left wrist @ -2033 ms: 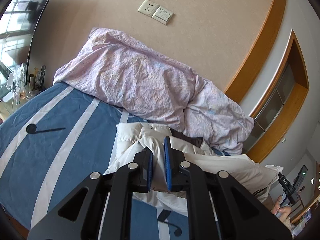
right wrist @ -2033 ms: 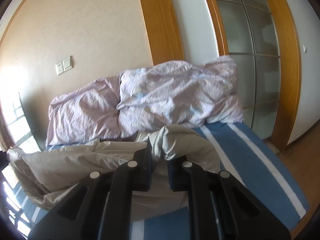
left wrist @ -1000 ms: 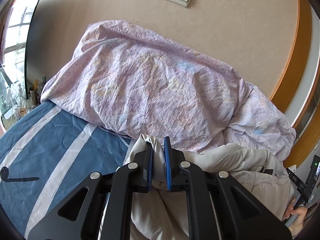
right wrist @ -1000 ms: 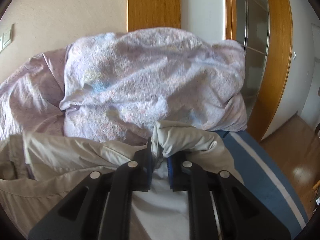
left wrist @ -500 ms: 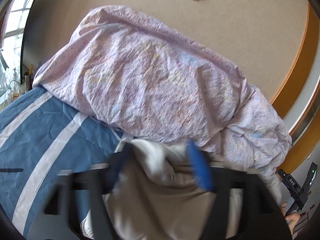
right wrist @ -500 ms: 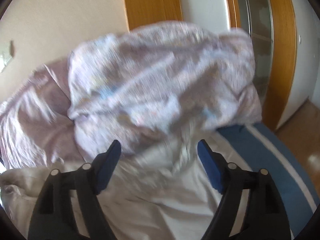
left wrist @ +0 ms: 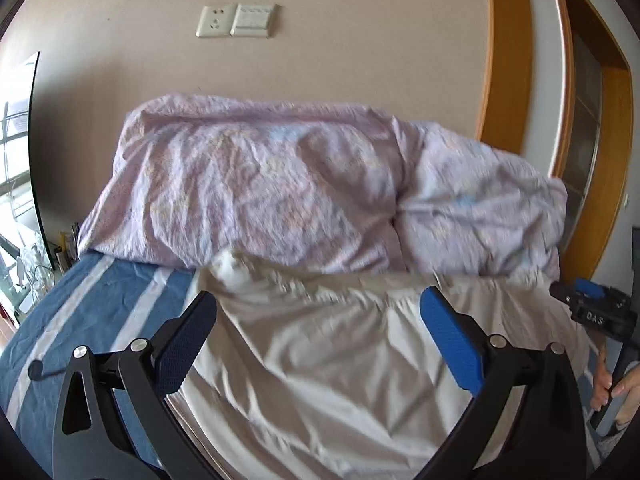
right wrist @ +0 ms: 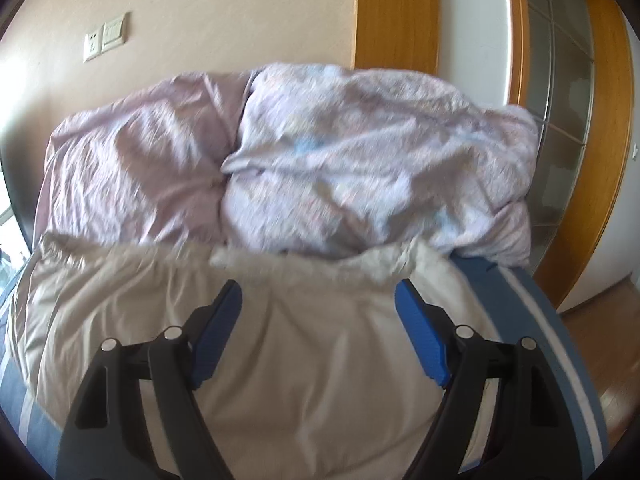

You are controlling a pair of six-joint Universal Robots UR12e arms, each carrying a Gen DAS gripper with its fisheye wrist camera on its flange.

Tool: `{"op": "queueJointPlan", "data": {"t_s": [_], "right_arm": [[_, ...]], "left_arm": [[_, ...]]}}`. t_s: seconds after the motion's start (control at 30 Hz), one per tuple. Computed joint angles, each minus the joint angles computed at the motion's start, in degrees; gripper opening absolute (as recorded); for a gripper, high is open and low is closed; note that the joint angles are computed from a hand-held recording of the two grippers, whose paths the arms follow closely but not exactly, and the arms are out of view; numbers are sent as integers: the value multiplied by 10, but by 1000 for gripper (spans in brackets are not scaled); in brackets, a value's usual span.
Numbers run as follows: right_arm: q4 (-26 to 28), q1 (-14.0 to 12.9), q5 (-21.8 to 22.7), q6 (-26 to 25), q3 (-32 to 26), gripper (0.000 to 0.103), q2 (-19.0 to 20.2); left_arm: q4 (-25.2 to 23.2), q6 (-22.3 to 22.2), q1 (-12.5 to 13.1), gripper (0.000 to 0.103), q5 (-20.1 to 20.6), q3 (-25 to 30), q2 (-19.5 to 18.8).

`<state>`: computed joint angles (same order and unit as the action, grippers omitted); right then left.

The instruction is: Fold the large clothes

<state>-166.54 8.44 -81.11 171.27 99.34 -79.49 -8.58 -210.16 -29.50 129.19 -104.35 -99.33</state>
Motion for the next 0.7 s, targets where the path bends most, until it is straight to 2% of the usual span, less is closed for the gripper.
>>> {"op": "queueJointPlan", "data": {"t_s": [0.1,0.2,0.3,0.37,0.43,0.57,0.7], "right_arm": [[11,9,0,-15,9,79,-2],[22,20,-8,-19,11,79,1],[60,30,-26,-13,-2,79,13],[83,35,-39,-6,-9,79,22],[105,37,-48,0,-17,79,31],[127,41,-62,9,-27,83,43],[149,45,-81,14,-41,85,53]], "left_arm": [[-39,-33,-4,102,-12,4,-5],[-71,-44,-6,102,6,13,-16],[-128,-63,0,102,13,25,-24],[-168,-89,9,102,-5,30,-25],[-177,-102,16,102,-20,28,-26],[-191,-101,18,102,-11,34,-32],[-219,-116,29,102,-26,44,-35]]}}
